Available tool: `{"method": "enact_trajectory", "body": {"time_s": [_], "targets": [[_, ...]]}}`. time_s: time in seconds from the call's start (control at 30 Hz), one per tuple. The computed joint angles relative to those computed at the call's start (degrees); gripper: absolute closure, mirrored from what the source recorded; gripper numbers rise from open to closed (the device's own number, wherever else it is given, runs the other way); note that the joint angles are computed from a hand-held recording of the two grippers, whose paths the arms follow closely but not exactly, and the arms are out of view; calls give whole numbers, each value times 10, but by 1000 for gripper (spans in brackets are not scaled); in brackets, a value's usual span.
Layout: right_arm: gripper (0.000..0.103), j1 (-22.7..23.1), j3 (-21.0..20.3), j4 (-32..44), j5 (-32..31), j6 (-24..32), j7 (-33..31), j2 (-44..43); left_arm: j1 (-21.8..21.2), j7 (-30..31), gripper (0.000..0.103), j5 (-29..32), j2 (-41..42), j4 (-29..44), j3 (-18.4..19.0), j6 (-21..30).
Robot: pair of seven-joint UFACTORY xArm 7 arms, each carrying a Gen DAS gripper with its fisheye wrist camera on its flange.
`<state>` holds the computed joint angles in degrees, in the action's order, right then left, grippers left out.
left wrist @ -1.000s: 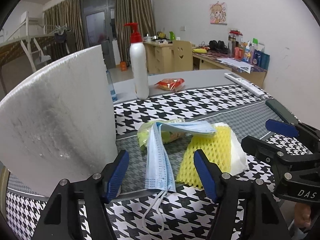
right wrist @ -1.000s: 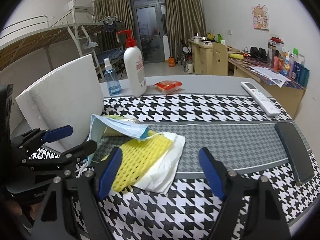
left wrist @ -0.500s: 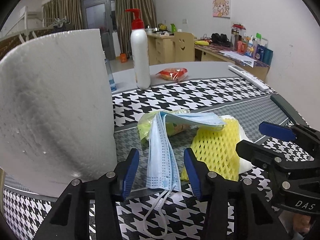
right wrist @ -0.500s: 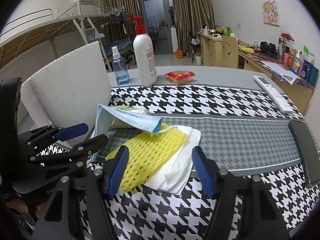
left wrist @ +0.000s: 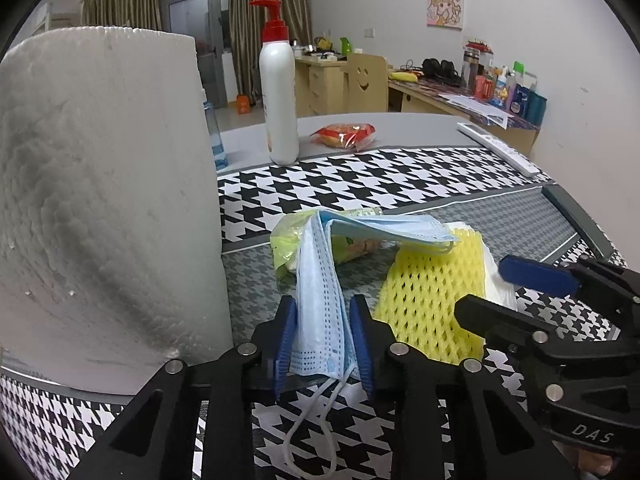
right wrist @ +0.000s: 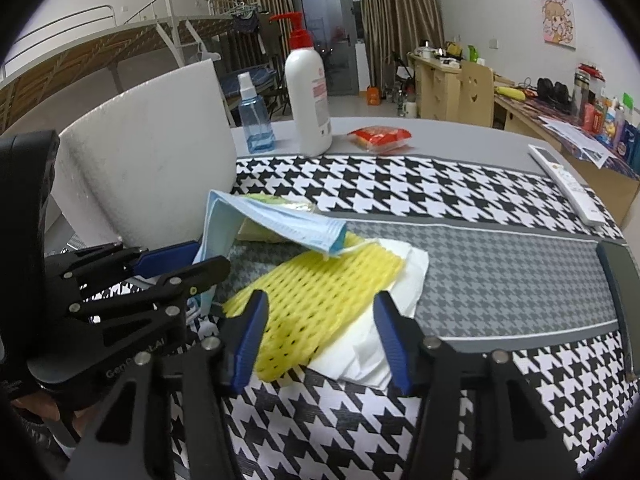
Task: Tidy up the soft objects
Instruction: 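Close the left gripper on the blue face mask while the right gripper grasps the yellow foam net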
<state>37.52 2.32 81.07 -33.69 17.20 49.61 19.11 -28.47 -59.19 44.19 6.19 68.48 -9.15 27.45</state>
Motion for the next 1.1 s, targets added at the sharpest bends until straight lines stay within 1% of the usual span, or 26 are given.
{"method": "enact_trajectory", "body": {"time_s": [0.1, 0.23, 0.27, 0.37, 0.53, 0.67, 0.73, 0.8, 0.87, 0.9, 0.97, 1.1], "targets": [[50, -7, 8, 5, 19, 5, -16, 6, 1, 6, 80, -5, 2, -1, 1, -3], [52, -10, 13, 11, 40, 14, -35, 13, 2, 13, 85, -10, 3, -2, 1, -8], [54, -10, 14, 12, 44, 18, -39, 14, 1, 11, 86, -8, 3, -2, 2, -9], [54, -10, 16, 14, 54, 22, -50, 16, 2, 15, 86, -12, 4, -3, 2, -11], [54, -11, 21, 25, 75, 44, -68, 24, 6, 42, 86, -49, 7, -5, 1, -23], [55, -7, 20, 31, 78, 57, -72, 27, 4, 49, 87, -56, 8, -6, 3, -25], [61, -6, 19, 33, 79, 60, -73, 28, 4, 50, 87, -60, 7, -6, 4, -27], [71, -9, 22, 33, 84, 57, -77, 29, 3, 51, 88, -61, 8, -6, 4, -26], [78, -6, 19, 35, 81, 56, -74, 29, 4, 56, 88, -67, 7, -8, 4, -29], [84, -3, 16, 35, 77, 56, -70, 29, 3, 54, 88, -64, 7, -8, 5, -29], [90, -2, 14, 34, 74, 52, -66, 27, 3, 49, 88, -59, 6, -10, 6, -33], [91, 2, 9, 26, 61, 42, -51, 17, 3, 35, 92, -44, 1, -15, 8, -42]]}}
